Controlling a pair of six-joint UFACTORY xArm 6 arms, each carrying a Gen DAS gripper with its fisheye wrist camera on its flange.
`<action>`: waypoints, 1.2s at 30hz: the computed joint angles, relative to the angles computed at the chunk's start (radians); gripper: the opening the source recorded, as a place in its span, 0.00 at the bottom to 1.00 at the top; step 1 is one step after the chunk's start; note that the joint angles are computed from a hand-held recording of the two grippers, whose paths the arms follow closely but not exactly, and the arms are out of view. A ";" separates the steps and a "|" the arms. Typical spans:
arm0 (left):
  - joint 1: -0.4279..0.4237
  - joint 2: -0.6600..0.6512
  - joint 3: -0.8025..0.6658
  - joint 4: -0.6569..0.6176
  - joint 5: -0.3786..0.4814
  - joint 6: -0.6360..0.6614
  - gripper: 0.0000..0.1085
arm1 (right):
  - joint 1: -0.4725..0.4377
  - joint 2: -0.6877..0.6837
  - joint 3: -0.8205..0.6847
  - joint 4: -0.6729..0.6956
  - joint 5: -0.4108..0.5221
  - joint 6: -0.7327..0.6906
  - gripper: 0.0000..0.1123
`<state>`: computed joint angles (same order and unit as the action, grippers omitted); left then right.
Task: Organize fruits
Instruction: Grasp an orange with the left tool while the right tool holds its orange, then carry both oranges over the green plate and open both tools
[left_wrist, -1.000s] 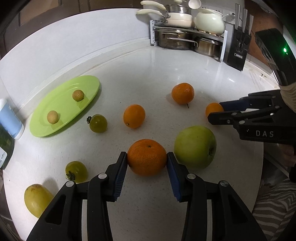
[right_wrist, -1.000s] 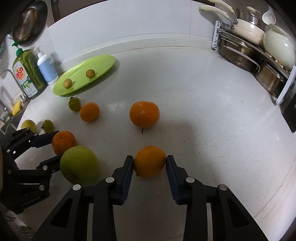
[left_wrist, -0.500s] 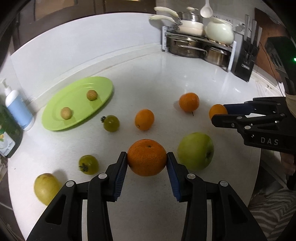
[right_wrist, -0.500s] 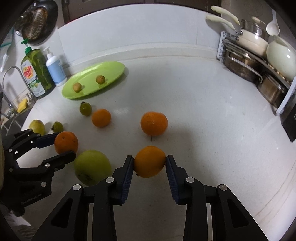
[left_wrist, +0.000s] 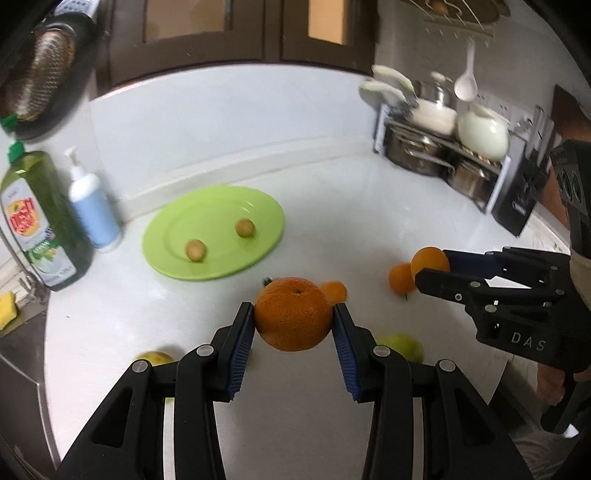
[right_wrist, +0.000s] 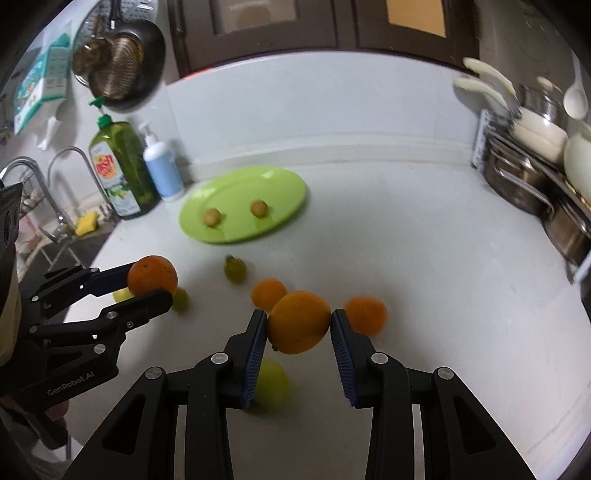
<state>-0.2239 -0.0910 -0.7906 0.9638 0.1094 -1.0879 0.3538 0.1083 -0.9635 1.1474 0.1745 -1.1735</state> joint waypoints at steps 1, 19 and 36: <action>0.005 -0.009 -0.004 0.020 0.005 -0.021 0.39 | 0.000 0.000 -0.015 0.020 0.015 -0.024 0.33; 0.099 0.061 -0.157 -0.147 0.066 0.140 0.39 | 0.013 0.230 -0.411 -0.087 0.180 0.024 0.33; 0.160 0.375 -0.496 -0.786 0.157 0.762 0.39 | -0.002 0.741 -1.172 -0.593 0.513 0.511 0.33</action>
<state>-0.0640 0.2841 -1.2861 0.1781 0.2659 -0.3260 0.3519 0.8490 -2.1351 0.5547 0.6870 -0.6621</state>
